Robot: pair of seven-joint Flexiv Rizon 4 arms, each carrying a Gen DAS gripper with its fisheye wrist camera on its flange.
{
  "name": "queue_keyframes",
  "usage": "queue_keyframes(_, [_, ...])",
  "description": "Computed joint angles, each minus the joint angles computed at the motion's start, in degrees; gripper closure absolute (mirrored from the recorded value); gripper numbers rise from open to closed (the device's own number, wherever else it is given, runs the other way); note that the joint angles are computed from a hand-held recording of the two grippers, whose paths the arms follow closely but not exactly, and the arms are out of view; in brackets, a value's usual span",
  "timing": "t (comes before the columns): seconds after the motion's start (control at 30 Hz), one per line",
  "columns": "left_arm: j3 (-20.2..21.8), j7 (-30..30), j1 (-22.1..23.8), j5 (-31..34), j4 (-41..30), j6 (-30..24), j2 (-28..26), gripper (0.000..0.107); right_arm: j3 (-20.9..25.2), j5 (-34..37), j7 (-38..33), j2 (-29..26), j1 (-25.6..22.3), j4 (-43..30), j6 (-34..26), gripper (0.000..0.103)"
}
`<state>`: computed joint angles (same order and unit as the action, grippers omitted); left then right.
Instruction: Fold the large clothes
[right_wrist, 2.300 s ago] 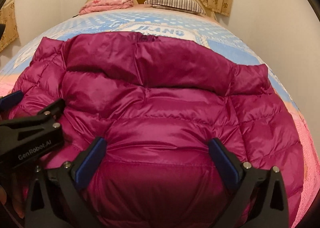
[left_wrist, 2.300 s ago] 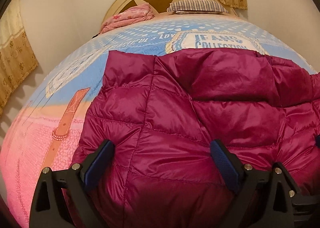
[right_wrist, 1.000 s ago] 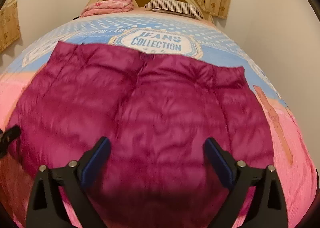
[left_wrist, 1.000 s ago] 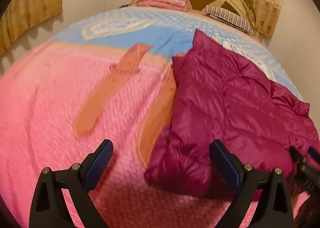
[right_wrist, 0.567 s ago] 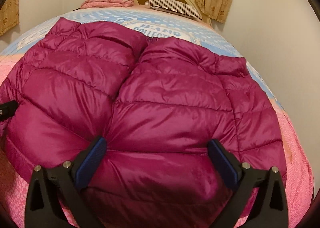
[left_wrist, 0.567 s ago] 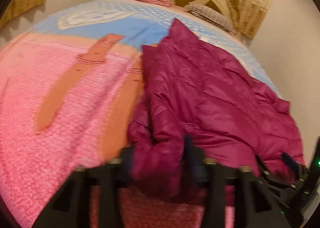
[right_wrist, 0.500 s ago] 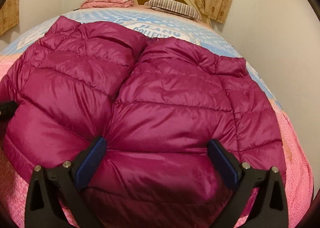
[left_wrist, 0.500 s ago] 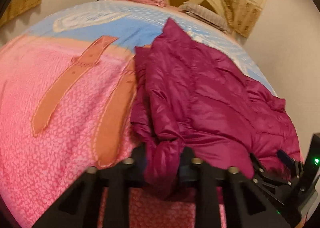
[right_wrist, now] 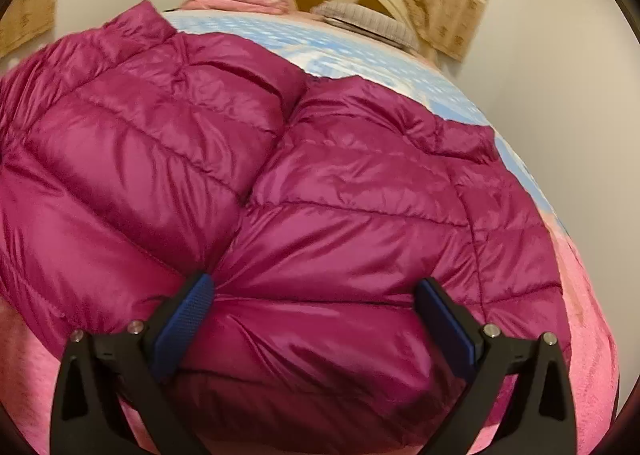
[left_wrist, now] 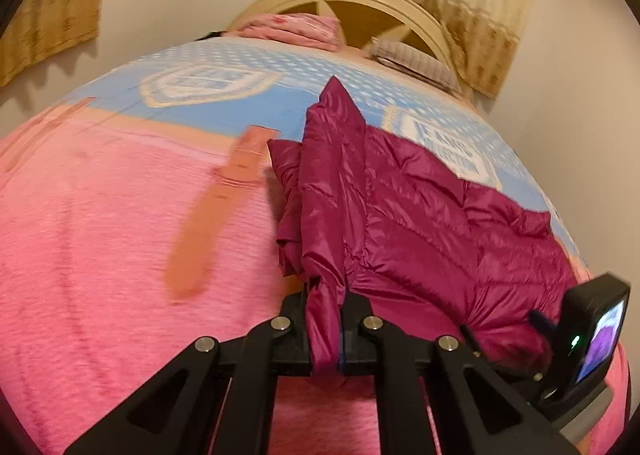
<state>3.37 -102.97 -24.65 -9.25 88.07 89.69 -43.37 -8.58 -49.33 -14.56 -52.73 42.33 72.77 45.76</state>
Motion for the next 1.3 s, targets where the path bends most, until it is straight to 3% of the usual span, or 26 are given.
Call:
queue_keyframes(0.1, [4.1, -0.8, -1.9, 1.3, 2.1, 1.6, 2.4, 0.102, 1.1, 0.2, -3.5, -1.9, 0.2, -3.2, 1.9, 0.000])
queue_keyframes(0.2, [6.5, -0.6, -3.7, 2.5, 2.2, 2.7, 3.9, 0.102, 2.8, 2.4, -7.1, 0.1, -1.5, -1.1, 8.0, 0.000])
queue_keyframes(0.3, [10.2, -0.2, -7.2, 4.0, 0.1, 3.1, 3.7, 0.102, -0.1, 0.4, -1.8, 6.7, -1.4, 8.7, 15.2, 0.000])
queue_keyframes(0.4, [13.9, 0.5, -11.9, 5.7, -4.6, 3.4, 1.6, 0.102, -4.6, -6.5, 8.1, 14.4, -1.0, 19.7, 19.7, 0.000])
queue_keyframes(0.6, [10.2, 6.8, -13.9, 7.9, -15.5, 1.3, -3.4, 0.102, -3.2, -8.3, 15.3, 23.8, -6.6, 32.6, 11.9, 0.000])
queue_keyframes(0.73, [8.7, 11.3, -15.9, 10.1, -25.4, -4.1, -9.3, 0.102, -1.8, -9.2, 20.6, 28.3, -11.2, 40.2, 10.5, 0.000])
queue_keyframes(0.83, [9.9, 12.4, -18.2, 13.3, -31.3, -8.0, -13.4, 0.102, -0.3, -10.2, 23.5, 30.2, -14.2, 43.7, 10.6, 0.000])
queue_keyframes(0.97, [6.6, 17.1, -18.8, 16.9, -37.0, -13.4, -18.2, 0.101, 1.8, -11.9, 26.5, 31.0, -17.8, 45.9, 11.8, 0.000])
queue_keyframes(1.07, [8.0, 16.1, -20.2, 19.6, -39.0, -14.4, -20.2, 0.100, 3.9, -13.0, 27.5, 30.6, -19.7, 45.7, 12.0, 0.000])
queue_keyframes(1.13, [8.9, 14.4, -20.6, 21.1, -38.5, -13.7, -19.8, 0.097, 5.1, -13.9, 27.4, 29.7, -21.2, 45.2, 12.7, 0.000])
queue_keyframes(1.23, [6.5, 14.9, -19.7, 21.6, -36.1, -12.8, -17.3, 0.088, 5.4, -16.3, 29.3, 29.0, -22.6, 45.2, 14.2, 0.000])
queue_keyframes(1.27, [6.1, 14.7, -19.7, 21.7, -35.1, -11.8, -16.3, 0.077, 5.5, -16.9, 30.1, 29.1, -22.9, 45.3, 14.4, 0.000])
queue_keyframes(1.3, [5.3, 15.0, -19.5, 21.8, -33.7, -10.2, -15.1, 0.052, 5.6, -17.5, 30.6, 28.9, -23.2, 45.3, 14.5, 0.000])
